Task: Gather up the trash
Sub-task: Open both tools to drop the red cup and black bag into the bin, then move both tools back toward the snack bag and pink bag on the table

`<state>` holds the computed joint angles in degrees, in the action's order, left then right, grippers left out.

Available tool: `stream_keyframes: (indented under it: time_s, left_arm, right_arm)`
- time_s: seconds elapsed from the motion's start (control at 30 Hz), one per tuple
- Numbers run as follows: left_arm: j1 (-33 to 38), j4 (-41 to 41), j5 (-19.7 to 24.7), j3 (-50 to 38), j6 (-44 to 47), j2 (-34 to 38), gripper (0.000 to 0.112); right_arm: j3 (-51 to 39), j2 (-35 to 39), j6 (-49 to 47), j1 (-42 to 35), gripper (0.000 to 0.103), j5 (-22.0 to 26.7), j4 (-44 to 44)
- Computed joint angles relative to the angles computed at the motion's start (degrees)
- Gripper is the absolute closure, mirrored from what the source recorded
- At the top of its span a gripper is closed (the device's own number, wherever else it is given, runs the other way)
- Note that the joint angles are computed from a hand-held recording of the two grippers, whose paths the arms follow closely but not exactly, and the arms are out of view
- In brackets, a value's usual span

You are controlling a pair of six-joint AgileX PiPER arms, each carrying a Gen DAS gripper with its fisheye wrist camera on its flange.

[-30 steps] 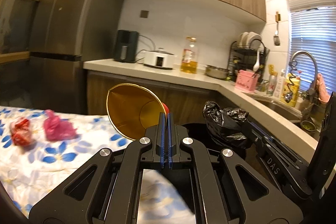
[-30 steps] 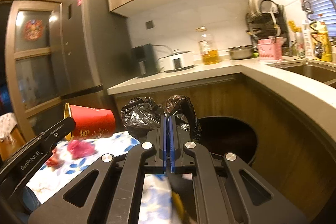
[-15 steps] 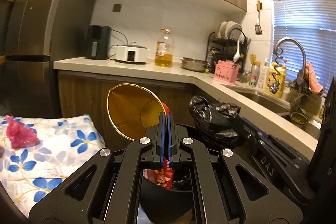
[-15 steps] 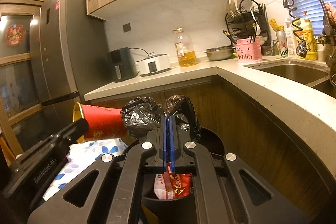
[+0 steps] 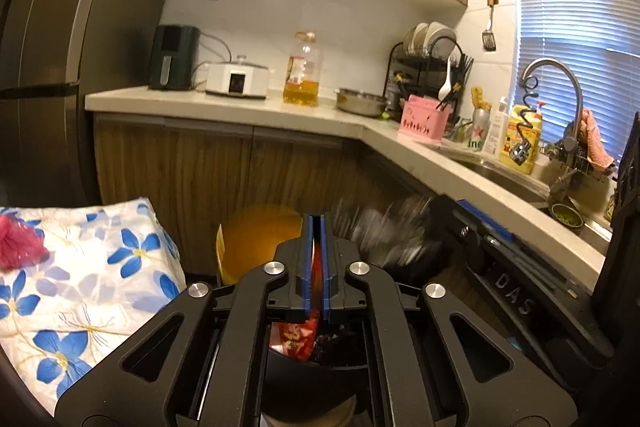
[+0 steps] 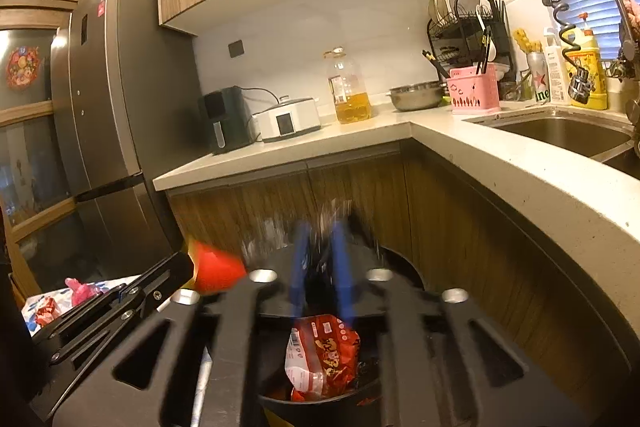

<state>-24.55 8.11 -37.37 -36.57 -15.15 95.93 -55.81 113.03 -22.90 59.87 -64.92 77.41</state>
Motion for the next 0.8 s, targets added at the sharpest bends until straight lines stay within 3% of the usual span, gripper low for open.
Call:
stream_keyframes:
  time_s: [0.1,0.17,0.27,0.47,0.8]
  left_arm:
    - [0.62,0.18,-0.01,0.11,-0.72,0.59,0.083]
    - [0.94,-0.59,-0.28,0.57,-0.63,0.61,0.064]
    - [1.27,-1.95,-1.15,1.52,0.06,0.35,0.049]
    - [2.66,-3.80,-0.89,3.69,-0.01,-1.02,0.031]
    - [3.89,-13.99,-1.27,11.14,7.40,-7.48,0.017]
  right_arm:
    - [0.54,-0.31,0.46,-0.10,0.068,0.17,0.46]
    - [0.82,-0.38,0.77,0.04,0.061,0.01,0.90]
    - [0.97,-0.44,0.77,0.32,0.056,-0.21,1.58]
    - [0.89,-0.47,0.64,1.49,0.043,-0.57,3.48]
    - [0.42,-0.58,-1.78,6.08,0.023,-3.74,7.58]
